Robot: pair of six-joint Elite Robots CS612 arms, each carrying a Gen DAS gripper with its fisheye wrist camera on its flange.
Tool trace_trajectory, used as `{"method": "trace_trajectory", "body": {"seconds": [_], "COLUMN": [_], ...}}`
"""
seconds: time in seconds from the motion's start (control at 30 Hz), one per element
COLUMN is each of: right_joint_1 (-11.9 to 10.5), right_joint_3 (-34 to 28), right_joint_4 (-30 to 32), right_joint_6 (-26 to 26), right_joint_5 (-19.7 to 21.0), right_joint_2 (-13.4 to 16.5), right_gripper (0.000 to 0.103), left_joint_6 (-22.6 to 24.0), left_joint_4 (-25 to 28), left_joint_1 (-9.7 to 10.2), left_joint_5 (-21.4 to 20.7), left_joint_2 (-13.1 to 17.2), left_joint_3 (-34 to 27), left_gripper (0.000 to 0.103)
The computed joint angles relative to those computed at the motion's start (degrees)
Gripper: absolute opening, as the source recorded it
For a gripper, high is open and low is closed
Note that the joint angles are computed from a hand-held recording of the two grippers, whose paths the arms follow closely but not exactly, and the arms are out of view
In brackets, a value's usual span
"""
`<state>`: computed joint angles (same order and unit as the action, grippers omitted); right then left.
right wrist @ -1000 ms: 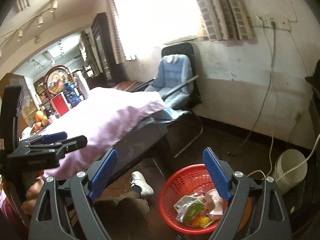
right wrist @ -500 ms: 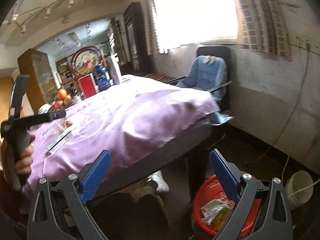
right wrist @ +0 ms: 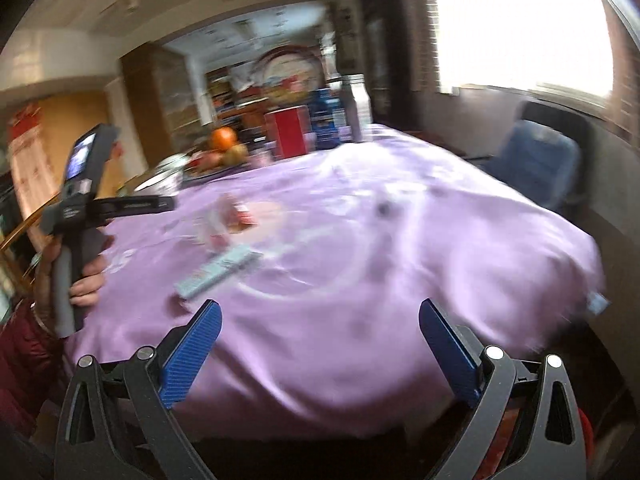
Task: Collect trash
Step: 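Swing both tools back over the table toward the medicine box and clear cup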
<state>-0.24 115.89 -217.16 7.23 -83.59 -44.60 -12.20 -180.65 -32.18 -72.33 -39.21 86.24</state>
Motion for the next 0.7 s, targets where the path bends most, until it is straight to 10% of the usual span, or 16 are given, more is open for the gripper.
{"method": "trace_trajectory", "body": {"seconds": [0.7], "right_joint_1": [4.51], "right_joint_3": [-21.1], "right_joint_4": [27.85], "right_joint_6": [-8.66], "right_joint_5": [6.49], "right_joint_2": [5.42], "right_gripper": [0.097], "left_joint_6": [-6.58], "left_joint_4": [8.8], "left_joint_1": [3.66], "left_joint_5": [-2.93], "left_joint_2": [2.67], "left_joint_3": [-6.01], "left_gripper": [0.096]}}
